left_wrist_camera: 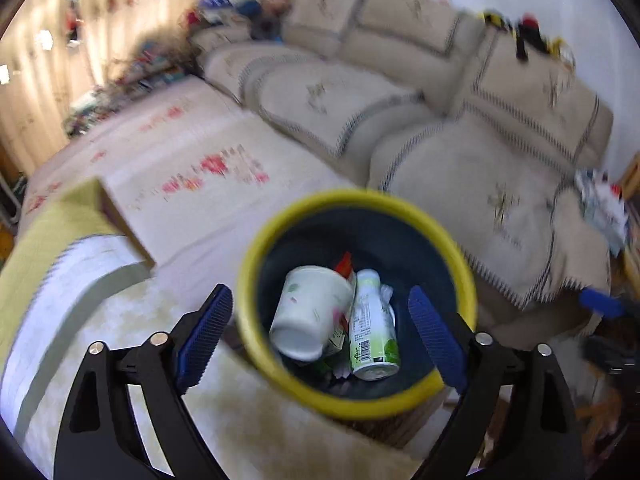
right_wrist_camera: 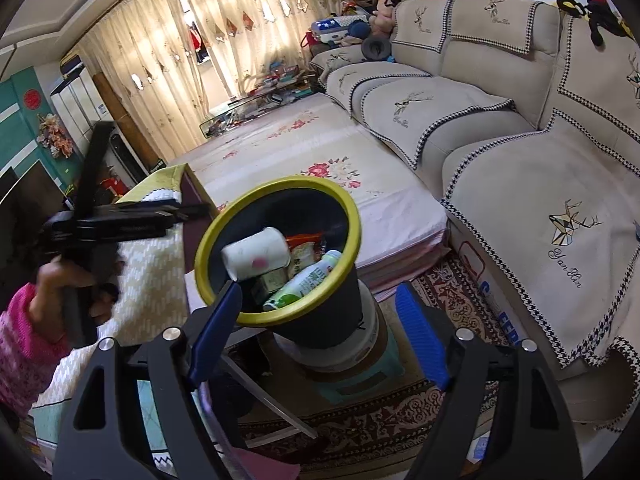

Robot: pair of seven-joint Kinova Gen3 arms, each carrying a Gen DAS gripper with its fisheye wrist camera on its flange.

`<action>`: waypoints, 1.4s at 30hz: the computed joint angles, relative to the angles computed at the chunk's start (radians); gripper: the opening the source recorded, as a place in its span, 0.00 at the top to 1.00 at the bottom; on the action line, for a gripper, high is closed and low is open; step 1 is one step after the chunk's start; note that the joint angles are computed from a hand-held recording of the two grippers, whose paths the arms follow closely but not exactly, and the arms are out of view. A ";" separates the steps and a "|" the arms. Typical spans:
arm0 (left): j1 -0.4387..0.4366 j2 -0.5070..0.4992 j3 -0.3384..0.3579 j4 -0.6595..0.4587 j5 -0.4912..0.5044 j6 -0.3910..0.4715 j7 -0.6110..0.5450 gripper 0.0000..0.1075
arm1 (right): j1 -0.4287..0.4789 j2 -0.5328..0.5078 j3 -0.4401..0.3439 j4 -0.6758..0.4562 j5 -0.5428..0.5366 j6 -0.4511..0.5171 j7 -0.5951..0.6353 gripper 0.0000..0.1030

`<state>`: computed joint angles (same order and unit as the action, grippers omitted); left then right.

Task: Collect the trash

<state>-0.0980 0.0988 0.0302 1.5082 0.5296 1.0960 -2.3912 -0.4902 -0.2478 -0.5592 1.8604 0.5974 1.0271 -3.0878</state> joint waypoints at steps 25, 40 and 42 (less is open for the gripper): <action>-0.145 -0.648 -0.797 0.207 -0.092 0.043 -0.122 0.09 | -0.527 0.322 -0.112 -0.346 0.467 0.357 -0.058 0.09; -0.039 -0.806 -0.789 0.182 -0.304 0.023 0.054 0.09 | -0.765 0.363 0.027 -0.419 0.513 0.501 -0.049 0.07; -0.020 -0.813 -0.785 0.181 -0.327 0.015 0.080 0.09 | -0.785 0.368 0.052 -0.423 0.512 0.502 -0.043 0.07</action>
